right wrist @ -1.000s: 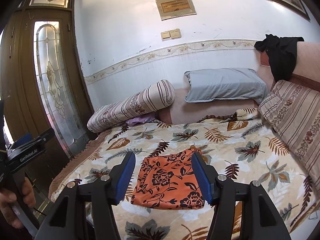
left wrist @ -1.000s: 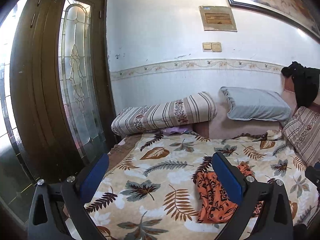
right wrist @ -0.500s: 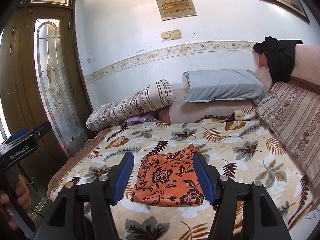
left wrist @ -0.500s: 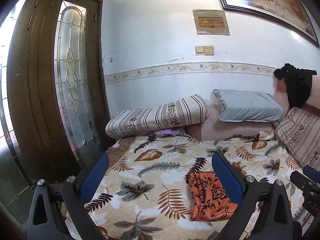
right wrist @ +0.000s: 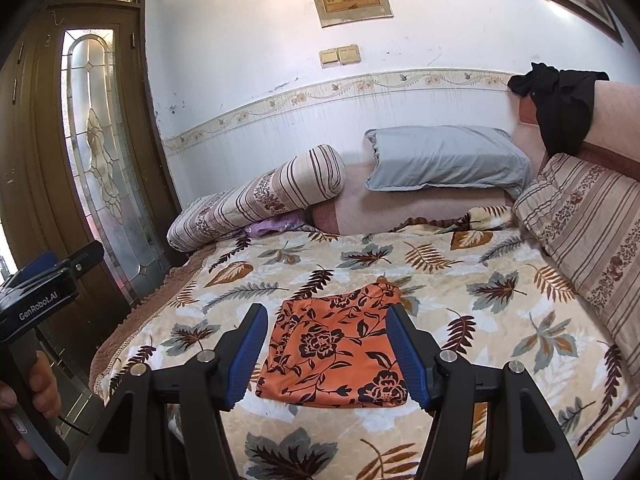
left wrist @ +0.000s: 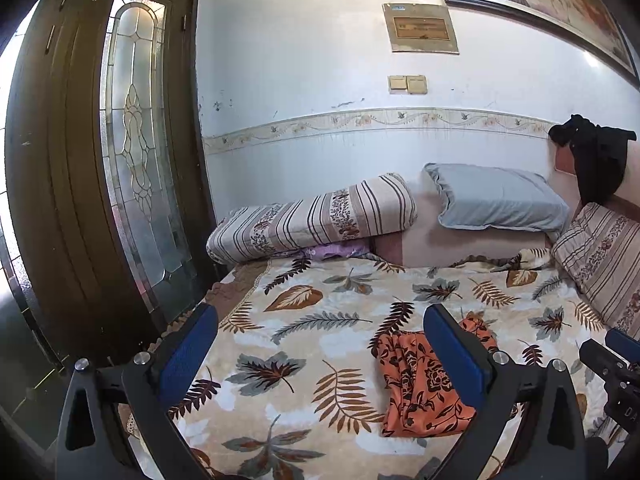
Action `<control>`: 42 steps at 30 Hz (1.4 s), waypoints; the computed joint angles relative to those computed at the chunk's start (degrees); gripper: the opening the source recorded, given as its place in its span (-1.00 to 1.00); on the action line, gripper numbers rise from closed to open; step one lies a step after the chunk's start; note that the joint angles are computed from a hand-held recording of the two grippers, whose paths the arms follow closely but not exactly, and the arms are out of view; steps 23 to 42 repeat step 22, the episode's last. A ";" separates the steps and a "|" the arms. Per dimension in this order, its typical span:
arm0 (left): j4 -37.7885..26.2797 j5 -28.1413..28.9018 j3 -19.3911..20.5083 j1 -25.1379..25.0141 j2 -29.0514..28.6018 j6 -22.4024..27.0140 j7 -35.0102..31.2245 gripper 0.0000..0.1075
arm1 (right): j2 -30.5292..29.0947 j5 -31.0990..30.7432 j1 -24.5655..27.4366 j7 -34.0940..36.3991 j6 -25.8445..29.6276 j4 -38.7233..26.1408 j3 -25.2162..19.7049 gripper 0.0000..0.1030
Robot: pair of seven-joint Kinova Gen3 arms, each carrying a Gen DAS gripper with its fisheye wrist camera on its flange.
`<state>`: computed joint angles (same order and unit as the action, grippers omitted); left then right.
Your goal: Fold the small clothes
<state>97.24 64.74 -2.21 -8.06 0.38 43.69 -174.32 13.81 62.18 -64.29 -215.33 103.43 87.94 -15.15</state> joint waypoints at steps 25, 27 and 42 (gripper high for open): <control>-0.15 0.21 2.41 1.53 2.36 -3.78 -0.61 0.90 | -1.58 -0.60 4.20 1.09 -5.41 3.73 0.49 0.27; -0.15 0.21 2.41 1.53 2.36 -3.78 -0.61 0.90 | -1.58 -0.60 4.20 1.09 -5.41 3.73 0.49 0.27; -0.15 0.21 2.41 1.53 2.36 -3.78 -0.61 0.90 | -1.58 -0.60 4.20 1.09 -5.41 3.73 0.49 0.27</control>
